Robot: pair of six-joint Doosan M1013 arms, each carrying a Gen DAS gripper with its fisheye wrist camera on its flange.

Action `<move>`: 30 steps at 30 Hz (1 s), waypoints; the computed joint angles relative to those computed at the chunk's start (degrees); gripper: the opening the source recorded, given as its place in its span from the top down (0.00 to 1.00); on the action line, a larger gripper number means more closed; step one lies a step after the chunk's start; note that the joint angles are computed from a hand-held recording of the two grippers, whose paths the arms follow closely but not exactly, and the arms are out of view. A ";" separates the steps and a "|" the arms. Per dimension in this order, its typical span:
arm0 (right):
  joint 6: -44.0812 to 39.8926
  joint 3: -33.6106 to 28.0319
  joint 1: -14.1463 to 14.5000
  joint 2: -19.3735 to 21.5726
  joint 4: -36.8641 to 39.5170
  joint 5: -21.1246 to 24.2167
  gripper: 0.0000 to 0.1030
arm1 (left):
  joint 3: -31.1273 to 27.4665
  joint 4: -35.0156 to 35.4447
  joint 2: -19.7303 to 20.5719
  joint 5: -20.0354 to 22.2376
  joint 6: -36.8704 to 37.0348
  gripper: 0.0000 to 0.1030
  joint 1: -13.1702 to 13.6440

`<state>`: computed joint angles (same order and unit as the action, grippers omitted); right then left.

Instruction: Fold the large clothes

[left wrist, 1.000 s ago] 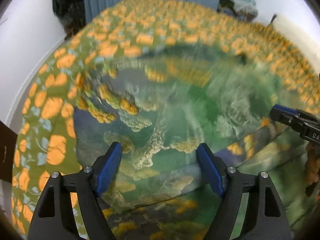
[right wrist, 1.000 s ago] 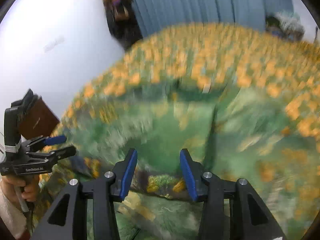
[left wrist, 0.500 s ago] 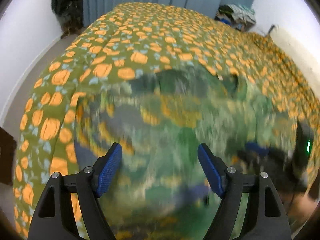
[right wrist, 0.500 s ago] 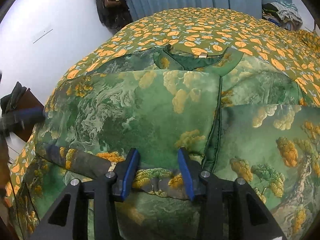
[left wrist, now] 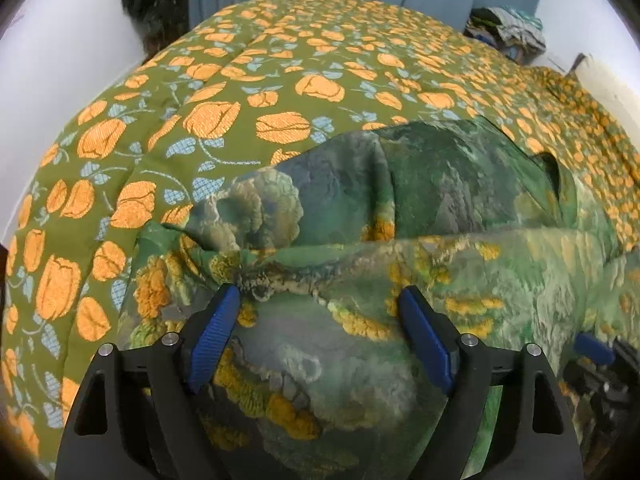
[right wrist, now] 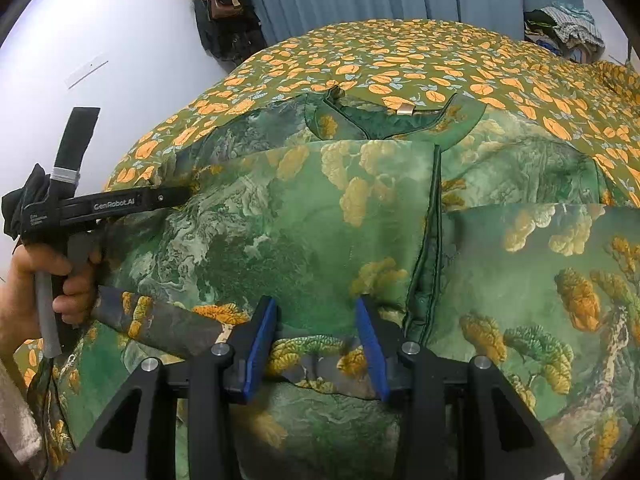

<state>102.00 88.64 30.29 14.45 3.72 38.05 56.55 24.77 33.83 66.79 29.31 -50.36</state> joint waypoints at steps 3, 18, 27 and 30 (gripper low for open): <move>0.11 -0.01 0.04 0.02 -0.25 0.09 0.60 | 2.09 -0.17 -1.79 -0.21 0.89 0.15 -1.24; 9.88 3.88 4.71 -10.68 -17.68 7.99 0.20 | 12.04 4.10 -14.01 8.82 -1.30 0.07 -13.87; 27.95 8.19 11.61 -18.76 -36.20 24.21 0.20 | 10.65 11.24 -14.19 13.26 -13.54 0.05 -19.89; 32.16 8.89 13.75 -19.92 -39.97 27.50 0.20 | 8.91 11.41 -13.23 12.70 -13.11 0.05 -20.52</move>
<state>134.15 97.53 44.04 -5.47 -36.25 65.55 65.46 36.18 20.60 79.49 16.20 -70.87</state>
